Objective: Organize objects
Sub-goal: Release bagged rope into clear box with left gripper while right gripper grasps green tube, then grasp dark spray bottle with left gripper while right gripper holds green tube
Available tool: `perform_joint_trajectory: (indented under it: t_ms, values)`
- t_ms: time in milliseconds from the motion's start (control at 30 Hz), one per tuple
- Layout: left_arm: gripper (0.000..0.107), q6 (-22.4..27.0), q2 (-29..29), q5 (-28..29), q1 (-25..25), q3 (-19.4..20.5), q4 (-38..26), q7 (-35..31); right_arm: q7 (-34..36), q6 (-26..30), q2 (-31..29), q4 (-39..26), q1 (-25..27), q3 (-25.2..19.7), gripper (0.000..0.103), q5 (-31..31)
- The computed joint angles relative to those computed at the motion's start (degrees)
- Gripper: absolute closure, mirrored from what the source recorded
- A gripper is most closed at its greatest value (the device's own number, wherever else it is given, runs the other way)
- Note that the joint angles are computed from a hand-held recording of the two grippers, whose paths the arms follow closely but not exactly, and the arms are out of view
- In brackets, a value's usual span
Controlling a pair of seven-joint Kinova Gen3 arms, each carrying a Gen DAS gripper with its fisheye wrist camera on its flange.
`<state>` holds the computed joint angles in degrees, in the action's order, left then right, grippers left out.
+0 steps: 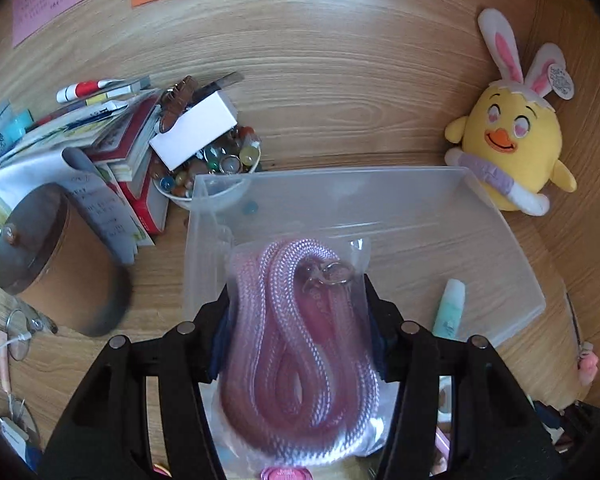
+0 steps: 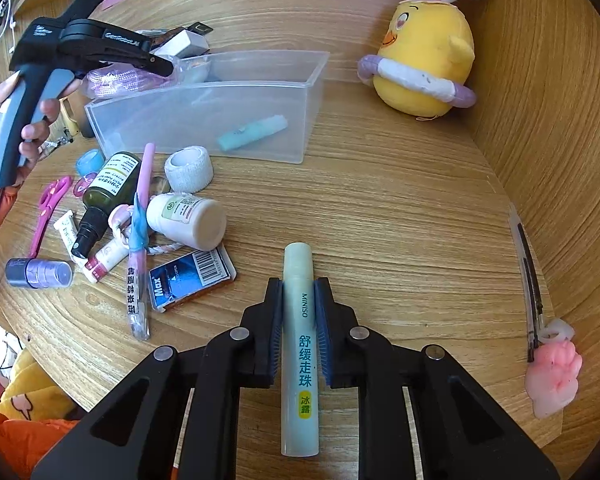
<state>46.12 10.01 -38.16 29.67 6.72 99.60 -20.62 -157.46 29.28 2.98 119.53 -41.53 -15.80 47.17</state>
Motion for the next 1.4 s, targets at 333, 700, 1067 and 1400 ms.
perform_joint_trajectory:
  t_ms: [333,700,1067,1400]
  values:
    - [0.034,9.3,-8.3,-11.2,6.8,8.7,8.1,11.9,0.1,-3.1,0.4,-0.5,1.0,1.4,0.089,-0.6]
    - [0.033,6.2,-10.9,-1.4,7.2,14.1,14.6,11.0,-11.6,-0.4,-1.4,-1.3,0.4,-0.5,0.089,11.0]
    - [0.041,2.0,-7.7,-1.6,12.0,15.3,18.4,15.0,-18.3,-0.8,-2.4,-2.3,1.4,-1.5,0.089,17.2]
    - [0.082,3.6,-7.3,-4.4,15.6,13.8,18.7,17.6,-20.1,-2.0,-2.3,-3.4,1.9,-1.8,0.089,19.4]
